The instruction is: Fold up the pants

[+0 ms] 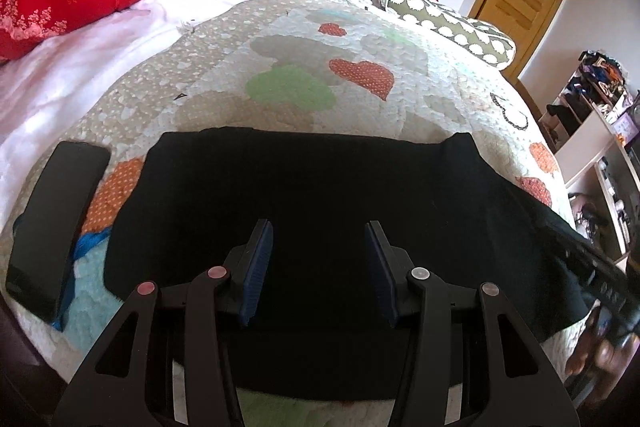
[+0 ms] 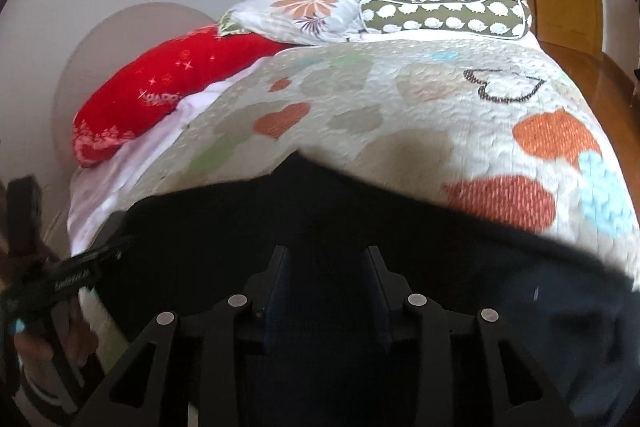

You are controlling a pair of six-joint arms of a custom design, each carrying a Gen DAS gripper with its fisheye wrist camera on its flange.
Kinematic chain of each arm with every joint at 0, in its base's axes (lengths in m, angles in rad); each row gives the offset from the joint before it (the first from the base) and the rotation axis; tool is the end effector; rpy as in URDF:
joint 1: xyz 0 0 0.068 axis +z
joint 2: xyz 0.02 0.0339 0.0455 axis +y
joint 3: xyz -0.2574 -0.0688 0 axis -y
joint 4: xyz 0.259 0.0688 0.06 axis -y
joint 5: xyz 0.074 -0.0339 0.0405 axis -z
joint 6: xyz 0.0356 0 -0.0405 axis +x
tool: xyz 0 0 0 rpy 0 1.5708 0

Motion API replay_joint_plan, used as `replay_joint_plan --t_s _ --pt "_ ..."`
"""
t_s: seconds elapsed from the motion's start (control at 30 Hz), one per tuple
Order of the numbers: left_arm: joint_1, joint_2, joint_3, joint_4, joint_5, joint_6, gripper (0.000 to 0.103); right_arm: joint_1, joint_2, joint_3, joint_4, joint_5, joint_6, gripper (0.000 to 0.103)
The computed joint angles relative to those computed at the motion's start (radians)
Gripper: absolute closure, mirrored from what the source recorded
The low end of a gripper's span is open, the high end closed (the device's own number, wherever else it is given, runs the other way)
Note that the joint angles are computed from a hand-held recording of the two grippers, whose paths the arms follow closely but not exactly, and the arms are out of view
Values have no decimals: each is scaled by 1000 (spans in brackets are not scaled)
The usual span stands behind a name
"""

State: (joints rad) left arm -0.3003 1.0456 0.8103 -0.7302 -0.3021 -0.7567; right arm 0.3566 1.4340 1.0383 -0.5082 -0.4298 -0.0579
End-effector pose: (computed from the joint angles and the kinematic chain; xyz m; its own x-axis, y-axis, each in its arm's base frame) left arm 0.2116 -0.0544 0.2454 -0.6540 -0.4836 -0.5817 -0.4515 0.8665 -0.2127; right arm 0.2879 0.1231 0.2405 -0.7027 -0.3179 -0.6365 -0.6005 0.7447 0.2911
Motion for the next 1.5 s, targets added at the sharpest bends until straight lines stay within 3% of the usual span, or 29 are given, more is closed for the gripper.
replay_joint_plan --t_s 0.3,0.47,0.7,0.83,0.97,1.13,1.23,1.27,1.4,1.5 --pt "-77 -16 -10 -46 -47 -63 56 -121 -150 -159 -49 -19 -45 66" --pt "-145 20 17 -47 -64 -92 56 -294 -252 -226 -85 -85 -97 66" --pt "-236 153 97 17 -30 -49 56 -573 -277 -215 -155 -158 -197 66" --pt "-272 262 165 41 -18 -29 56 -696 -200 -159 -187 -266 -236 66" --pt "-289 351 222 53 -3 -11 56 -633 -197 -130 -114 -132 -220 66" --pt "-288 396 251 72 -1 1 56 -595 -44 -18 -55 -97 -201 64" --pt "-276 412 259 78 4 -1 56 -571 74 48 -50 -128 -206 64" --pt "-279 415 261 78 2 -5 56 -564 124 83 -72 -152 -213 65" --pt "-278 434 272 82 -3 -4 56 -547 129 91 -69 -171 -236 87" --pt "-276 440 274 87 -5 -4 56 -534 81 78 -14 -121 -244 88"
